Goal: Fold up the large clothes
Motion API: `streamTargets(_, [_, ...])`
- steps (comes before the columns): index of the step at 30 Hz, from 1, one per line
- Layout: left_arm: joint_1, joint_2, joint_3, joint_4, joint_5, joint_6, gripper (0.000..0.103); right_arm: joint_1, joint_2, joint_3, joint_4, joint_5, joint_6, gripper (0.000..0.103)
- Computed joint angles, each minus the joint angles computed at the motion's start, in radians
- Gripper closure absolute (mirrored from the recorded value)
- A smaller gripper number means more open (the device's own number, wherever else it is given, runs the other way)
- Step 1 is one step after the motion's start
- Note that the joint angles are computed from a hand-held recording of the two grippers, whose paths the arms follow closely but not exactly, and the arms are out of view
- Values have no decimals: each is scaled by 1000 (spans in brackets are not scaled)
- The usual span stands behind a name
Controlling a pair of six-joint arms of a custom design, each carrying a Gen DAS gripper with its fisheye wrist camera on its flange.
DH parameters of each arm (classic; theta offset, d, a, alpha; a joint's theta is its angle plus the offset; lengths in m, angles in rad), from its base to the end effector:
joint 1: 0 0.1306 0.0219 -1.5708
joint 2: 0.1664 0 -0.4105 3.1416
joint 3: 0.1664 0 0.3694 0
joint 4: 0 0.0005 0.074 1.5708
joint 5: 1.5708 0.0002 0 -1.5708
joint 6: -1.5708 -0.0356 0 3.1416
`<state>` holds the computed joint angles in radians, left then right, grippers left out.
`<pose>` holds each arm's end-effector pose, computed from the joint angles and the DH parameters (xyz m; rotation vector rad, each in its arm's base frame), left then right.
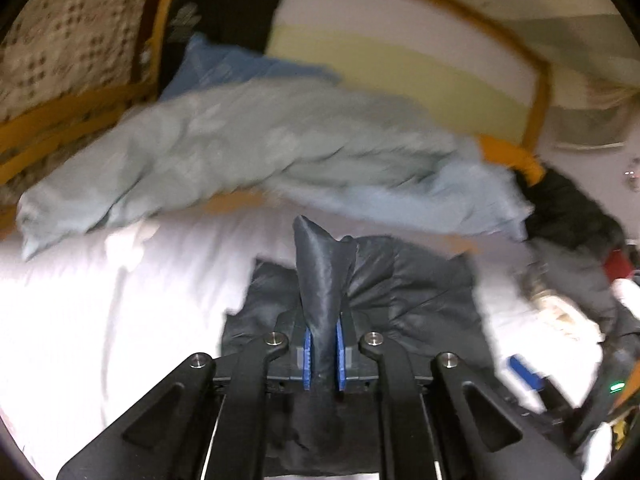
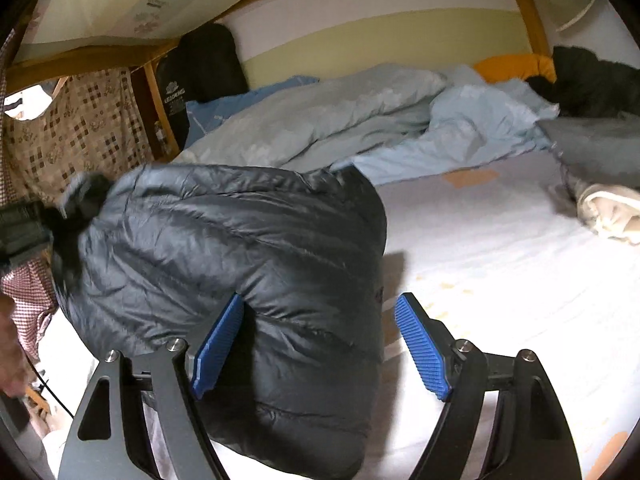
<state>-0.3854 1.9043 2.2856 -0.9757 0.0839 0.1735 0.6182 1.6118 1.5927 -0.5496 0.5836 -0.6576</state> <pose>0.6030 -0.2484 0.5669 0.2803 2.1740 -0.4094 0.4705 0.3099 0.4692 0.3710 2.0072 0.1708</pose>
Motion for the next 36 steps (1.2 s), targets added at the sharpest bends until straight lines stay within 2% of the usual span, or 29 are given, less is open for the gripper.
streamTargets(3, [19,37,-3,-39,-3,24,91,3,22,18,-3,-3,13,22])
streamTargets(6, [17,69,1,-57,-55,-10,88,8,44,41,-17,10,36,22])
streamTargets(8, [23,106,6,-81,-40,5,85,5,52,48,-19,-7,26,18])
streamTargets(10, [35,126,-1,-95,-5,43,84,-20,51,36,-8,-98,-43,15])
streamTargets(12, [34,132,-3,-94,-18,24,83,-48,60,31,-17,-210,-135,15])
streamTargets(13, [31,132,-7,-92,-27,9,83,-52,65,29,-22,-219,-147,14])
streamTargets(14, [30,137,-5,-94,-31,2,83,-47,73,35,-34,-196,-137,14])
streamTargets(17, [29,149,5,-101,-24,-1,83,-13,105,67,-75,-63,-62,13])
streamTargets(18, [32,156,18,-110,-11,-7,83,-11,108,67,-74,-58,-55,13])
streamTargets(20, [41,151,12,-116,21,-8,82,-28,98,35,-32,-126,-76,9])
streamTargets(22, [43,146,13,-122,28,-13,79,-64,92,0,-9,-250,-148,4])
streamTargets(23, [44,123,-17,-105,27,-16,73,-78,87,-22,9,-300,-179,4])
streamTargets(25, [50,39,-134,-32,29,-15,54,-76,83,-30,5,-295,-173,4])
streamTargets(26, [56,-33,-248,68,37,-5,32,-65,78,-25,-11,-256,-148,4])
streamTargets(27, [64,-80,-325,138,54,12,10,-58,73,-26,-14,-229,-128,4])
streamTargets(28, [74,-99,-365,158,85,44,7,-51,65,-31,-9,-210,-106,4])
streamTargets(29, [85,-89,-361,127,137,79,7,-50,57,-40,4,-214,-93,4])
streamTargets(32, [126,-14,-295,20,345,204,0,-62,24,-87,85,-292,-92,4])
streamTargets(33, [131,-1,-286,7,369,225,0,-67,18,-98,106,-319,-97,4])
streamTargets(36, [113,11,-254,-40,333,164,0,-74,16,-107,121,-381,-87,4])
